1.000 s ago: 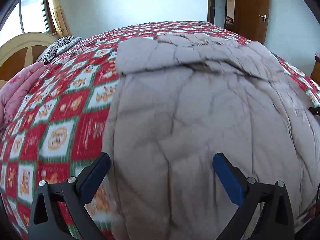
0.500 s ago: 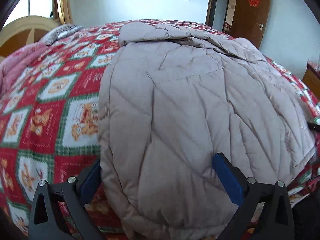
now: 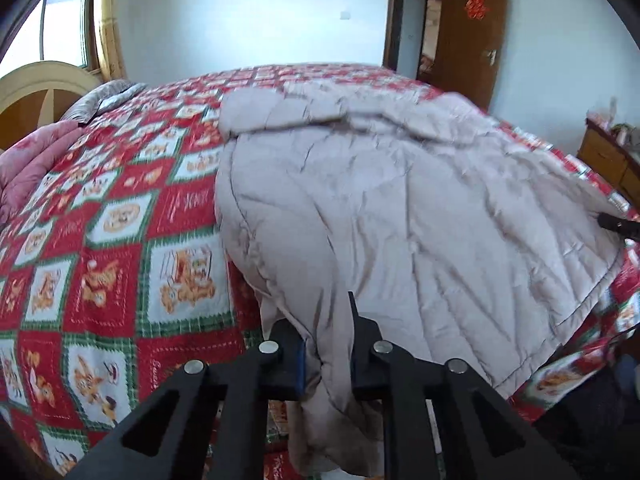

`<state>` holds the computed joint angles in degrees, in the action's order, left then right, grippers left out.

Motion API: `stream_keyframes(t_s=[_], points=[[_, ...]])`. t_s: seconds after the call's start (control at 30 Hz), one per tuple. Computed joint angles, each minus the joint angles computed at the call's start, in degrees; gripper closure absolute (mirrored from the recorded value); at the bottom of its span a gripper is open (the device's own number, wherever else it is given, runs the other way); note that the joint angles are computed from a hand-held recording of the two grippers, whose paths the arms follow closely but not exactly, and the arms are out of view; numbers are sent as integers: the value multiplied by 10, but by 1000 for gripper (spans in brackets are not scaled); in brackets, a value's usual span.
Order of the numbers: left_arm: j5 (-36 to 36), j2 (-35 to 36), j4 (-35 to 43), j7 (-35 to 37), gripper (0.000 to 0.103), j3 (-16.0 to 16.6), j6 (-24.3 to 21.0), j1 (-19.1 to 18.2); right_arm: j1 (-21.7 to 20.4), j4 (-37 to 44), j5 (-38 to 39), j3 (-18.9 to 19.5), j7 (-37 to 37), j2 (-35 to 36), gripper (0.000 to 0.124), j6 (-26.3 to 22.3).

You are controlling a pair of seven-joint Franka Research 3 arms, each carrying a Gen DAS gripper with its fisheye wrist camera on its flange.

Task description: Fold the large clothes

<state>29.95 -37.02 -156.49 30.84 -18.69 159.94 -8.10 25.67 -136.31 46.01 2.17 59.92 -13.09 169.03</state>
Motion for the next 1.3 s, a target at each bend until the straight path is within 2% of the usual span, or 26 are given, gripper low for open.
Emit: stream_keyframes(t_s=[0.13, 0.33, 0.47, 0.5, 0.6, 0.67, 0.8, 0.83, 0.87, 0.9, 0.93, 0.97, 1.03, 1.07, 1.2, 1.3], points=[[-27, -58, -9, 28, 92, 38, 32, -33, 35, -2, 68, -27, -58, -42, 112, 12], [-64, -133, -4, 63, 93, 54, 63, -48, 97, -8, 182, -70, -166, -124, 112, 37], [-65, -127, 16, 92, 93, 53, 73, -23, 111, 29, 219, -80, -205, -111, 113, 55], [-65, -113, 21, 104, 93, 61, 83, -19, 107, 48, 220, -79, -205, -94, 113, 54], [-56, -66, 44, 122, 91, 58, 118, 24, 91, 122, 230, -73, -205, -22, 113, 43], [-50, -31, 66, 126, 87, 46, 131, 58, 73, 171, 224, -59, -191, 27, 113, 45], [-39, 50, 118, 117, 80, 21, 173, 126, 34, 265, 145, -22, -96, 125, 113, 62], [-44, 70, 130, 114, 77, 26, 183, 127, 26, 277, 132, -16, -80, 138, 113, 64], [-51, 93, 142, 113, 75, 36, 194, 126, 20, 306, 81, -15, -25, 169, 113, 66], [-56, 113, 156, 112, 71, 41, 196, 128, 14, 320, 60, -13, -2, 183, 113, 63], [-61, 132, 171, 108, 66, 43, 196, 133, 13, 348, 20, -17, 40, 210, 113, 60], [-71, 152, 184, 114, 63, 61, 197, 119, 16, 372, -23, -27, 82, 232, 113, 55], [-82, 186, 211, 120, 48, 77, 198, 111, 26, 416, -97, -51, 158, 271, 113, 43], [-84, 200, 222, 118, 44, 77, 204, 116, 27, 436, -119, -58, 184, 289, 113, 34], [-47, 236, 262, 79, 29, 41, 203, 168, 29, 530, -200, -85, 280, 370, 113, -3], [-29, 262, 291, 67, 26, 48, 193, 169, 20, 589, -238, -86, 324, 420, 113, -33]])
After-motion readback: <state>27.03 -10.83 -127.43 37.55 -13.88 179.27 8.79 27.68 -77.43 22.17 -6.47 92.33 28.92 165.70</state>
